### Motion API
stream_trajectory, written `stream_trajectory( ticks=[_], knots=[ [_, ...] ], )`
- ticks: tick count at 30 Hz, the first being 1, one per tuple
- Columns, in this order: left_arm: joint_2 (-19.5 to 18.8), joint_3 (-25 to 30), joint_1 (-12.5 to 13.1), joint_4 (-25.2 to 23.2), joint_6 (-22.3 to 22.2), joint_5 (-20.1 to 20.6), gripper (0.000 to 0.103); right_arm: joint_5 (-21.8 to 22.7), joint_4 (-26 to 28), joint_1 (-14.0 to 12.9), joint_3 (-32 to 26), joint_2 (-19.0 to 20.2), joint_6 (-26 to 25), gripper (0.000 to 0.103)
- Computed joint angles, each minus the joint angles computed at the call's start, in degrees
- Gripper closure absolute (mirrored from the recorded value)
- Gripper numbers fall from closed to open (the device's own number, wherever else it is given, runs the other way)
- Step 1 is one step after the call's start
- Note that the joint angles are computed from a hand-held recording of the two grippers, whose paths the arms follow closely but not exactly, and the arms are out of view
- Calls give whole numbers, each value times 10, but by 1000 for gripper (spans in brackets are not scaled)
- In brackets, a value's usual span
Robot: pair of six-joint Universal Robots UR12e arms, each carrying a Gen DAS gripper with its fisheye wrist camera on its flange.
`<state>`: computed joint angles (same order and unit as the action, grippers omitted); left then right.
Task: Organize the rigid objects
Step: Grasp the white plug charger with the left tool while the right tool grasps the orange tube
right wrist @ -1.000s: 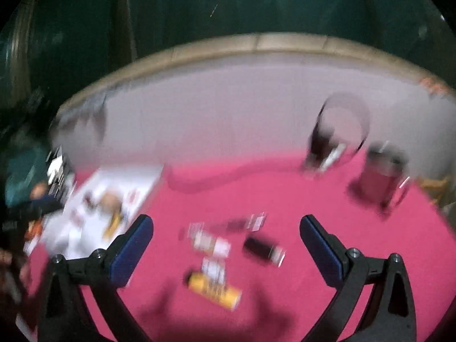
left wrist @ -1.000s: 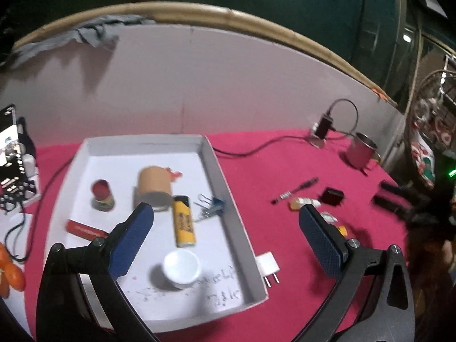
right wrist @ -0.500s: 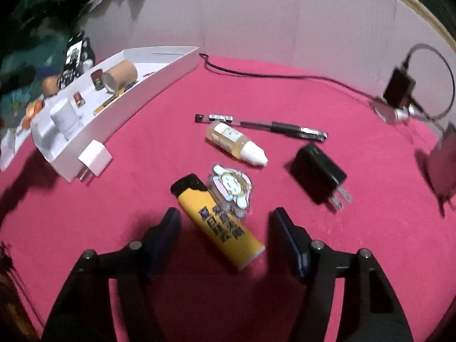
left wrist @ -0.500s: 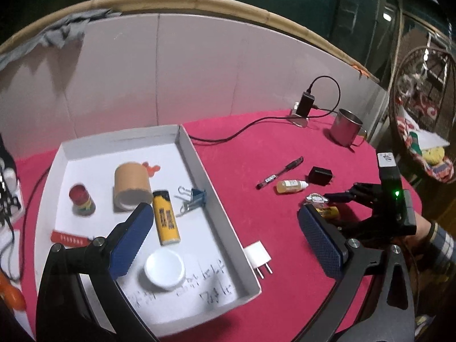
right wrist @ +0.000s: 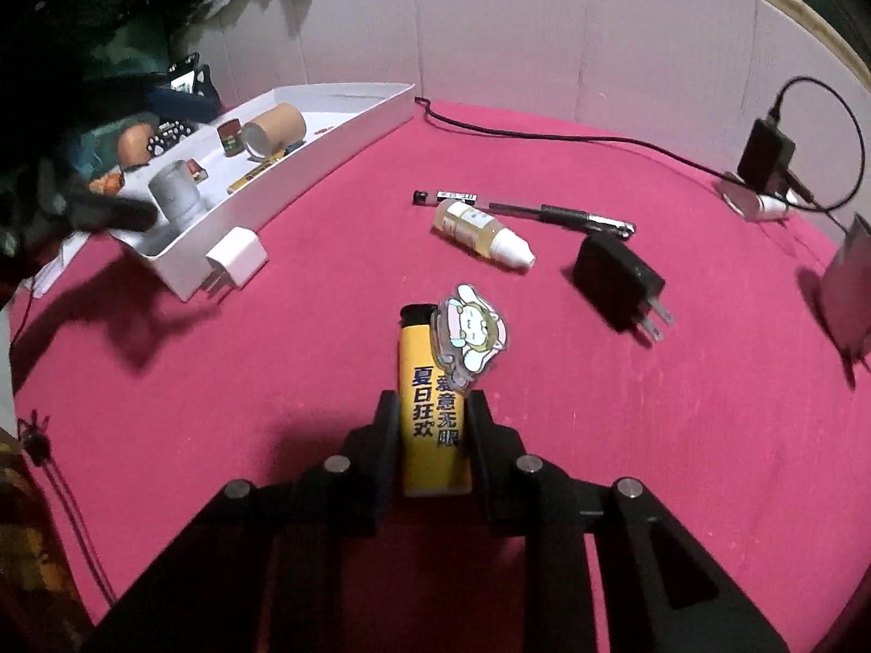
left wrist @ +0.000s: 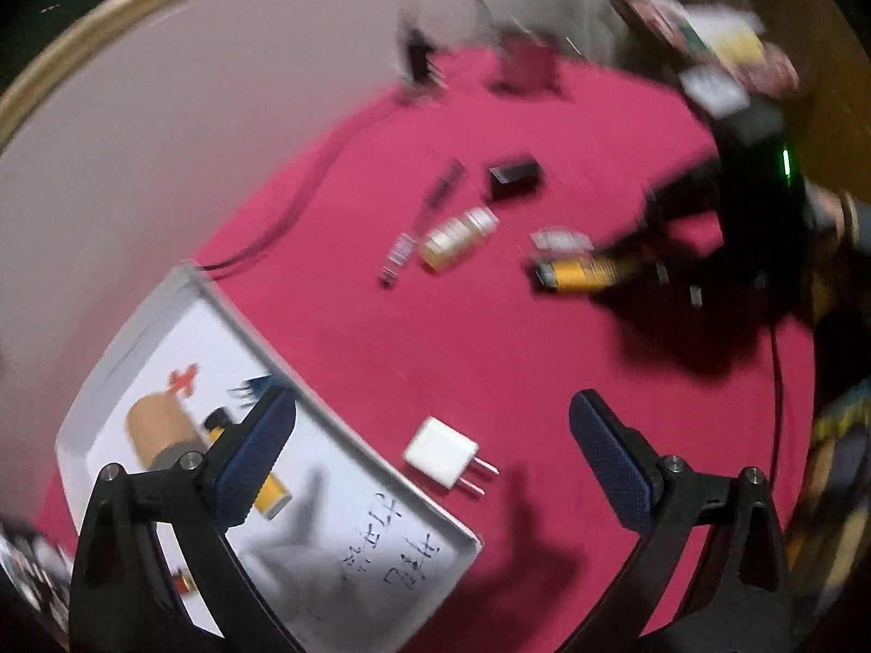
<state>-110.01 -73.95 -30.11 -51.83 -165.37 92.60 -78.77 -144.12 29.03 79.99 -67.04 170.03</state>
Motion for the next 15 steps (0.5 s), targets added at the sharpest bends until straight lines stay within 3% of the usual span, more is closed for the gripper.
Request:
stream_trajectory(
  ticks=[4,8,11,15],
  knots=[
    [-26,50,-8,-106,81,25,5,8,-7,-2,4,-2,4,80],
    [-44,80,-14,-174,126,38,12,12,-8,-3,7,-4,4,80],
    [-56,96,-19,-206,147,53,20,11,-9,-1,14,-9,2,80],
    [-66,105,-24,-225,153,84,20,7,-27,-4,30,-18,26,80]
  ],
)
